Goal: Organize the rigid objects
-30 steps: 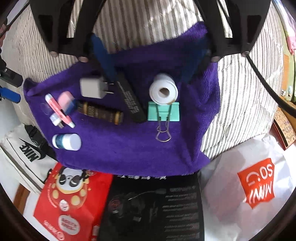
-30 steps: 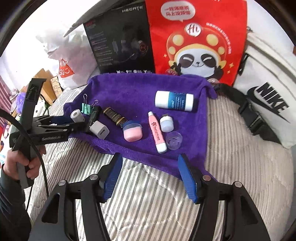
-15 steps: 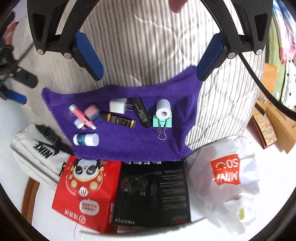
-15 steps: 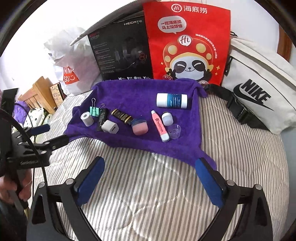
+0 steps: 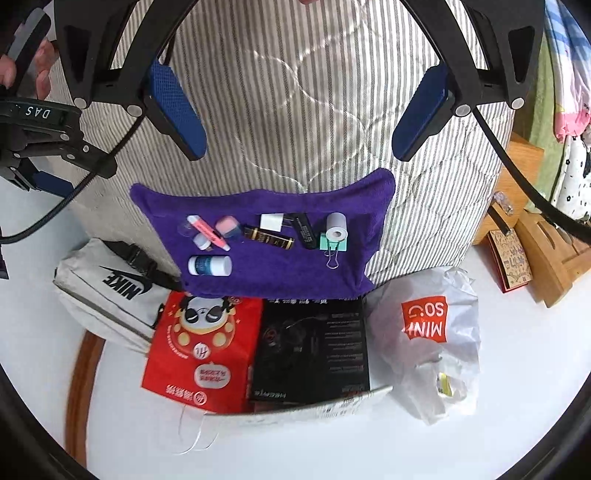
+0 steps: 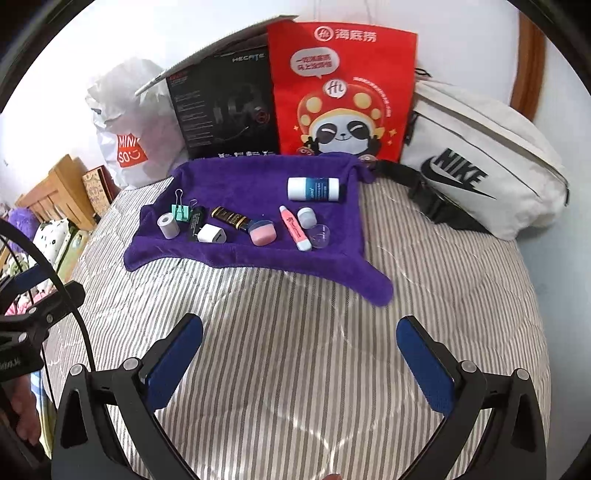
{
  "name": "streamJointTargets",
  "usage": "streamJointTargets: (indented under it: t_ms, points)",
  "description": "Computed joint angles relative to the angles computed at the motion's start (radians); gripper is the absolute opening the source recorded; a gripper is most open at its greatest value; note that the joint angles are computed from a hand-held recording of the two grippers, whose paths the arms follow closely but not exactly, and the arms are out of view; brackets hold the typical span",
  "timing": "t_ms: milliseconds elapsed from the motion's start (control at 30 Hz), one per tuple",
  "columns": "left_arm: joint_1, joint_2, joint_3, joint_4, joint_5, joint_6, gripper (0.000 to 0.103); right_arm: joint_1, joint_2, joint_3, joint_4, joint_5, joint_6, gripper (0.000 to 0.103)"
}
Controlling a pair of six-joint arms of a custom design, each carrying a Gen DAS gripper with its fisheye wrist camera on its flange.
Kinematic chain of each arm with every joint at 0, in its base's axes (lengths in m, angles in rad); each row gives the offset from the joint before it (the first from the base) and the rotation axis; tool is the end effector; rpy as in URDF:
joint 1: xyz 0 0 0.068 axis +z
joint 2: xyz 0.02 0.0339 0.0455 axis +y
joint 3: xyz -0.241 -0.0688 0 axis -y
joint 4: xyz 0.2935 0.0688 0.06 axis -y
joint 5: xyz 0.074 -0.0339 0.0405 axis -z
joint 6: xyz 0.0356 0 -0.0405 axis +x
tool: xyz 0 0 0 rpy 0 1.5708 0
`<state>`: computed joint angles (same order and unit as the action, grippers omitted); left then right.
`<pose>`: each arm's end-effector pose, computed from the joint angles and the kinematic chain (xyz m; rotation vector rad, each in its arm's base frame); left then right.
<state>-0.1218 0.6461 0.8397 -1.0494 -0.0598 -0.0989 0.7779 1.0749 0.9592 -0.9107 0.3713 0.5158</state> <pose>0.1748 -0.0193 0.2912 0.0007 2.4247 -0.0277 0.1938 0.1728 0.2595 -0.1960 2.4862 0.0457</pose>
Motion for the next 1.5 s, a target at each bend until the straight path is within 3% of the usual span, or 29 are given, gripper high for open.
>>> streamJointTargets:
  t_ms: [333,867,1500]
  points:
    - [-0.131,-0.074,0.017,-0.082,-0.077,-0.073,0.102,0.091,-0.111,0.005,-0.111,0.089,0.095,0.103]
    - [-0.064,-0.096,0.014,-0.104,-0.035,-0.063,0.102,0.116,-0.110,0.009,-0.158,0.120,0.127,0.103]
    - [-0.101,-0.094,0.015,-0.117,-0.065,-0.079,0.102,0.120,-0.123,0.001,-0.177,0.115,0.138,0.103]
